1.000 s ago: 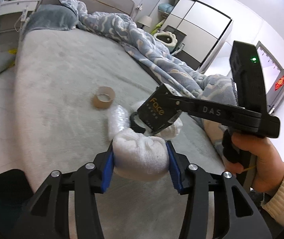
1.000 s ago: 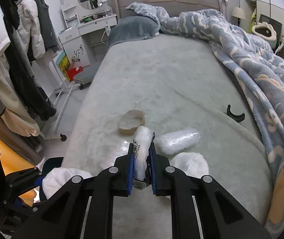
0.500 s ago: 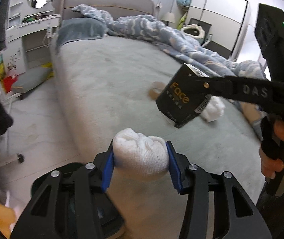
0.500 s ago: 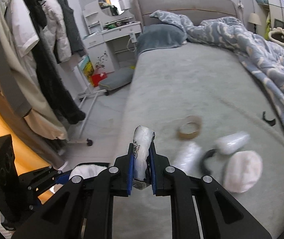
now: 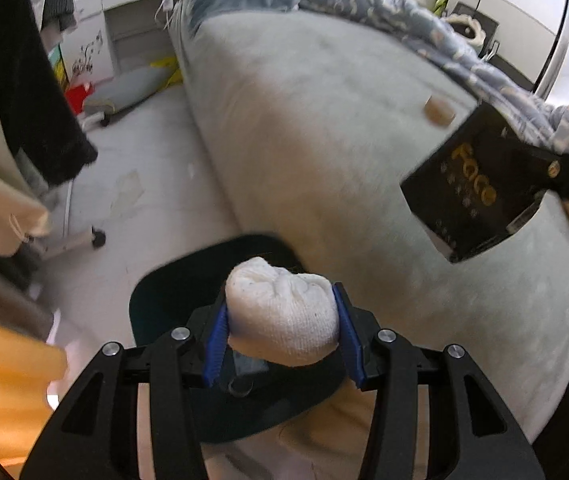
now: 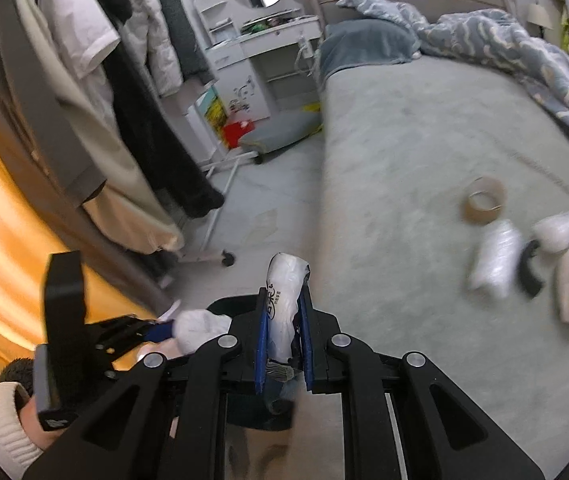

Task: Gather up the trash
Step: 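Carry both tissues to the wastebasket with the left and right grippers, then open both grippers over the wastebasket, dropping the tissues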

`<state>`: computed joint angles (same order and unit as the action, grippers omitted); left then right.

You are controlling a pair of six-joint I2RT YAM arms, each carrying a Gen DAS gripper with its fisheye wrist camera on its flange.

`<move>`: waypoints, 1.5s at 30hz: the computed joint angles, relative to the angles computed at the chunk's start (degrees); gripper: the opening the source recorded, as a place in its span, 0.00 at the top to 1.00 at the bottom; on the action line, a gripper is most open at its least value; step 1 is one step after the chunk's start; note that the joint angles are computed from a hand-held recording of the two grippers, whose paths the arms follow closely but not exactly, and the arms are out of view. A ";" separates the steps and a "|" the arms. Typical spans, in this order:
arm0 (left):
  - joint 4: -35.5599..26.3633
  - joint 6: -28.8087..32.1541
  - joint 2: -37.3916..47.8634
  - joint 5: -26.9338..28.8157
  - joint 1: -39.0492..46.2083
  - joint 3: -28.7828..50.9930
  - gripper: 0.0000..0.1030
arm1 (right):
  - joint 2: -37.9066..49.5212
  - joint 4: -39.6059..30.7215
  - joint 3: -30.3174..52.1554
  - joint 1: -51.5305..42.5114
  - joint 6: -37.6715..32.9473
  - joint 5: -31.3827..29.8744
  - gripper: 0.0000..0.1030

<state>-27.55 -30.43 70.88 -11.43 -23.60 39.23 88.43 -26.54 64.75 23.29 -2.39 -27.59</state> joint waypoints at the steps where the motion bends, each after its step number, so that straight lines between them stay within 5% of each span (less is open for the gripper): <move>1: -0.15 -0.12 -0.21 0.67 0.71 -1.27 0.51 | 0.13 0.43 -0.24 0.90 0.30 0.19 0.86; 15: 5.45 -3.49 -0.47 14.85 14.19 -12.38 0.49 | 6.22 2.53 -0.60 10.14 2.14 5.19 0.86; 20: 7.30 -1.80 0.74 17.55 18.59 -15.03 0.33 | 10.42 2.17 0.80 11.69 3.29 6.81 0.86; 26: 4.87 0.58 -5.42 18.30 24.16 -17.22 0.22 | 14.75 2.49 2.45 13.24 3.71 8.48 0.86; 34: -0.82 1.11 -17.17 16.13 28.11 -16.79 0.22 | 19.22 3.44 3.10 14.65 3.03 9.02 0.86; 45: -6.63 2.36 -28.47 10.84 26.87 -14.21 0.34 | 24.06 2.94 5.04 16.70 1.94 9.41 0.86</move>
<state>-34.17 -28.08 42.41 -0.60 3.27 25.02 112.49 -23.61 69.80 39.99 -0.46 -18.18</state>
